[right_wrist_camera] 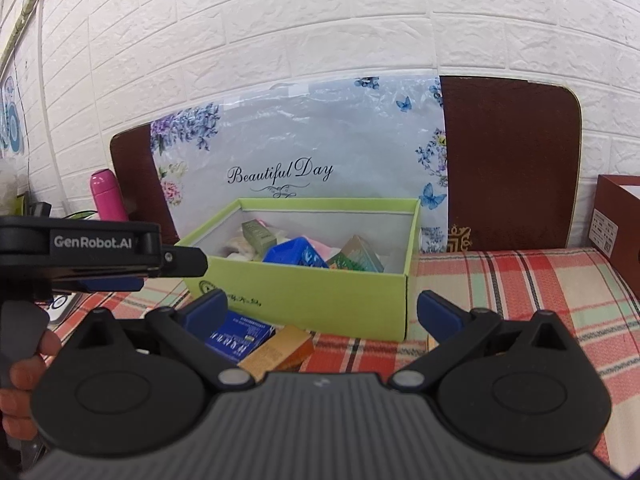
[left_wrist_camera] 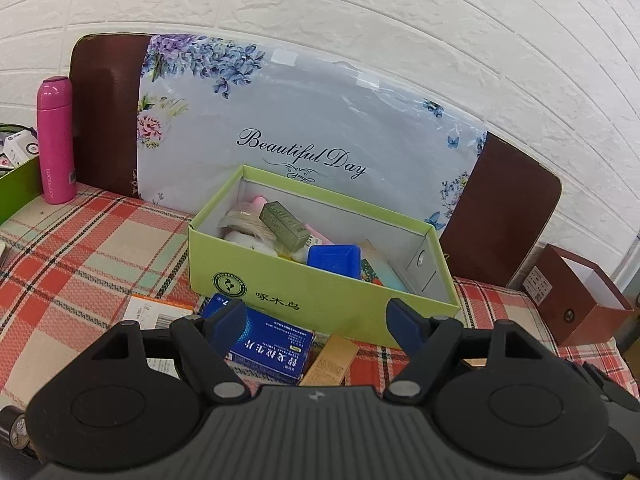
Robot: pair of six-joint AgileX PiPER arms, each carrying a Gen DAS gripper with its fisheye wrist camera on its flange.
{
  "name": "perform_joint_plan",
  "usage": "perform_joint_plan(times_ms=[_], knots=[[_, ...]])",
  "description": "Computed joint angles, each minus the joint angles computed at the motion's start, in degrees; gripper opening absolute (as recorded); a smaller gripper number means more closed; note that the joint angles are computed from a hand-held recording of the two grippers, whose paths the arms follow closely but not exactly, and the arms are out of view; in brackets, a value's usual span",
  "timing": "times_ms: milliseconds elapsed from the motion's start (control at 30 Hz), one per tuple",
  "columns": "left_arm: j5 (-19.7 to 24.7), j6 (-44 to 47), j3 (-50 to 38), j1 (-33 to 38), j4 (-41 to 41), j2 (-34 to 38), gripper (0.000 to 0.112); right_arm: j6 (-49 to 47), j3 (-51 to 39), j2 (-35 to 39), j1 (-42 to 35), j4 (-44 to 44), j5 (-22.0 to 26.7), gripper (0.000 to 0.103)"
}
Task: Organize objects
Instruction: 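Withdraw both tools from the box back over the table, then move the left tool to the blue medicine box while the right approaches the gold box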
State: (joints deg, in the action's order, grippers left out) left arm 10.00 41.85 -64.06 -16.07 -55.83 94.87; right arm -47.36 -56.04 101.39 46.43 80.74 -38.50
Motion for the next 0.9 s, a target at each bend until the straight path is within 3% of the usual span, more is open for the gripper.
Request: perform_joint_plan(times_ms=[133,300,433,700,900], knots=[[0.5,12.0,4.7,0.6,-12.8,-3.3,0.081,0.9,2.5,-1.8,2.4,1.4,-1.4,0.103],[0.0,12.1,9.0,0.4,-12.3,-5.5,0.081,0.2,3.7,-2.0,4.4,4.6,-1.2,0.103],[-1.8,26.7,13.8,0.8,-26.9,-6.8,0.081,1.3,4.2,-0.7,5.7,4.0,0.1,0.103],[-0.5,21.9,16.4,4.4,-23.9,-5.4,0.081,-1.5,2.0,2.7,6.3,7.2,3.1,0.103],[1.6,31.5,15.8,6.8,-33.2,-3.4,0.081,-4.9,-1.0,5.1,4.7,9.3,5.0,0.103]])
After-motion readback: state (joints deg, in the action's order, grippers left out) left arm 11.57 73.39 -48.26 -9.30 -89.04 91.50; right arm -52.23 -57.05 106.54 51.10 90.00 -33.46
